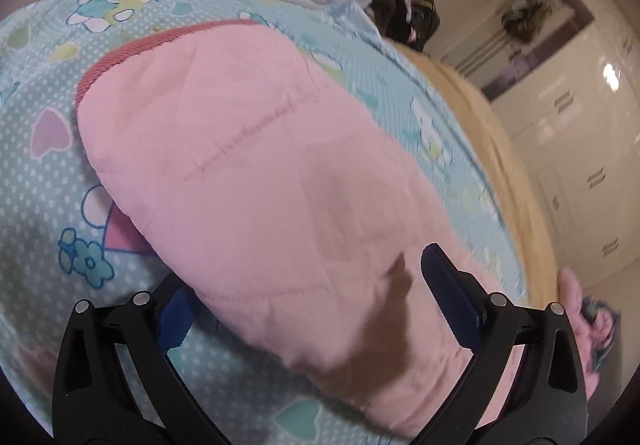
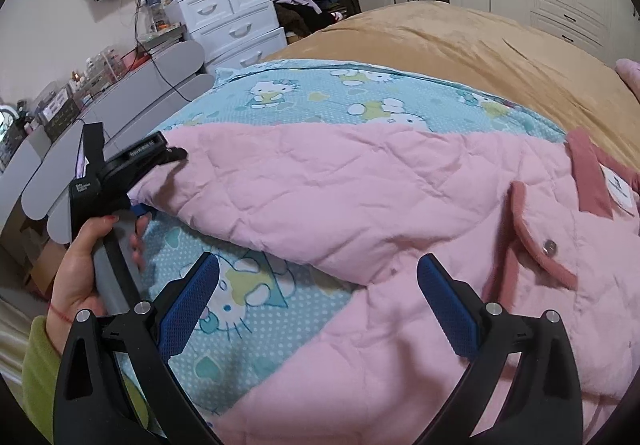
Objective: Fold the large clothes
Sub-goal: 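Grasp the other sleeve cuff with the left tool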
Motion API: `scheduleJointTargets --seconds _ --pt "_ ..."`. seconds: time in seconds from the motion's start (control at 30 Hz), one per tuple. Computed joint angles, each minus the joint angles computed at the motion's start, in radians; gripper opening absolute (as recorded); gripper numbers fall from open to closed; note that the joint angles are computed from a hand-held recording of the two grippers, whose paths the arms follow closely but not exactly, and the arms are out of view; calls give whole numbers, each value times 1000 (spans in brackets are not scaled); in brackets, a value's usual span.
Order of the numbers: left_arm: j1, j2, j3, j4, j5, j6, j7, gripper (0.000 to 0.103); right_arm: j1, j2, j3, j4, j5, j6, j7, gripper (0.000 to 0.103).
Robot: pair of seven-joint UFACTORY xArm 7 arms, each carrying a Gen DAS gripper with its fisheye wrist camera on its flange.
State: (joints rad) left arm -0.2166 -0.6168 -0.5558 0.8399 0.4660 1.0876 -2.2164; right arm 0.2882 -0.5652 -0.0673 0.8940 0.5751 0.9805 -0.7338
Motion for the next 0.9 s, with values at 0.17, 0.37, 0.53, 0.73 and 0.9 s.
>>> scheduleJointTargets --seconds 0.17,0.37,0.53,0.73,0.9 --pt "11 -49 -13 -32 31 -12 -41 30 -26 -24 -43 -3 13 32 6 99" --pt "63 -59 -85 79 107 50 17 15 -62 -44 -92 17 34 77 -5 99" --pt "145 -38 -189 233 178 104 69 14 -109 -64 -148 31 43 123 -18 99" --pt "303 11 -361 459 245 124 156 13 -191 -69 -234 53 28 208 -48 99" --pt "529 66 -579 675 242 162 264 12 -258 -40 -309 97 42 277 -84 99"
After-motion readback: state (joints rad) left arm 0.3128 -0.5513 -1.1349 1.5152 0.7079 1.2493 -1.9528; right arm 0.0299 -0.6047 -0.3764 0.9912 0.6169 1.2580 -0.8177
